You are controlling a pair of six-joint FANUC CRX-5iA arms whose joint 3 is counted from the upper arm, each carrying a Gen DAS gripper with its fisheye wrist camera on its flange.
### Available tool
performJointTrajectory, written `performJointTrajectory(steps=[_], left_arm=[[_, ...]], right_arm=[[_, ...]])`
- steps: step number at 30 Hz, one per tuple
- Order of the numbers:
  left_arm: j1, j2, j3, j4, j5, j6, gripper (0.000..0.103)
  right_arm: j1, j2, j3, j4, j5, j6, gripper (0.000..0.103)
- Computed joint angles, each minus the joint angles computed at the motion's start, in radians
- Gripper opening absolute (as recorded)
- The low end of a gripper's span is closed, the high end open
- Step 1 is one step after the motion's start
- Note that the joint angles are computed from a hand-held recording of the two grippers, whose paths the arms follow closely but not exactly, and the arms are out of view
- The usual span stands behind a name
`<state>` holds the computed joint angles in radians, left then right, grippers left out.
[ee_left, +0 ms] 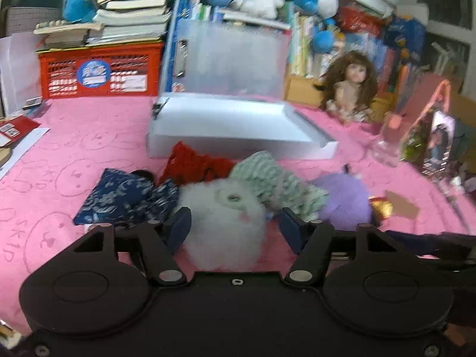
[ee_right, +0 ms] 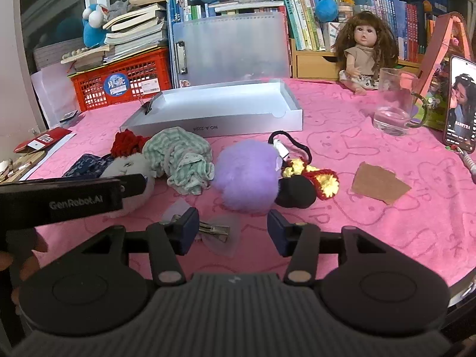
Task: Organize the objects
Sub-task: 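Close left gripper on white plush while right gripper closes on hair clip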
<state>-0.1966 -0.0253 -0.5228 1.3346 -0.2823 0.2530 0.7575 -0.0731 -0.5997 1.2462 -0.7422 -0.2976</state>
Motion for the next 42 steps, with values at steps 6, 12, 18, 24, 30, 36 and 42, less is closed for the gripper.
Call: performJointTrajectory(steps=[6,12,18,24,30,36,42], left_arm=[[0.044,0.004,0.029,-0.239,-0.017,0.195,0.062],[0.080,0.043,0.079,-0.315,-0.083,0.297,0.071],[0.076,0.088,0.126,-0.362,-0.080,0.352,0.073],[0.061,0.085,0.108,-0.307,-0.039,0.320,0.053],[0.025,0.044,0.052,-0.156,0.025,0.171,0.052],[-0.029,0.003,-0.001,0.068,0.096,-0.035,0.052],[-0.091,-0.024,-0.032,0.303,0.155,-0.241,0.052]], right_arm=[[-0.006,-0.004,-0.004,0.006,-0.010,-0.022,0.066],[-0.006,-0.004,-0.007,0.010,-0.009,-0.027,0.066],[-0.002,-0.005,-0.004,0.002,-0.013,-0.012,0.066],[-0.008,-0.007,-0.006,0.006,0.023,-0.021,0.069],[-0.010,0.005,-0.001,0.034,0.050,-0.059,0.077],[0.001,0.038,0.024,0.022,0.024,-0.141,0.077],[0.024,0.083,0.057,0.034,-0.044,-0.180,0.077]])
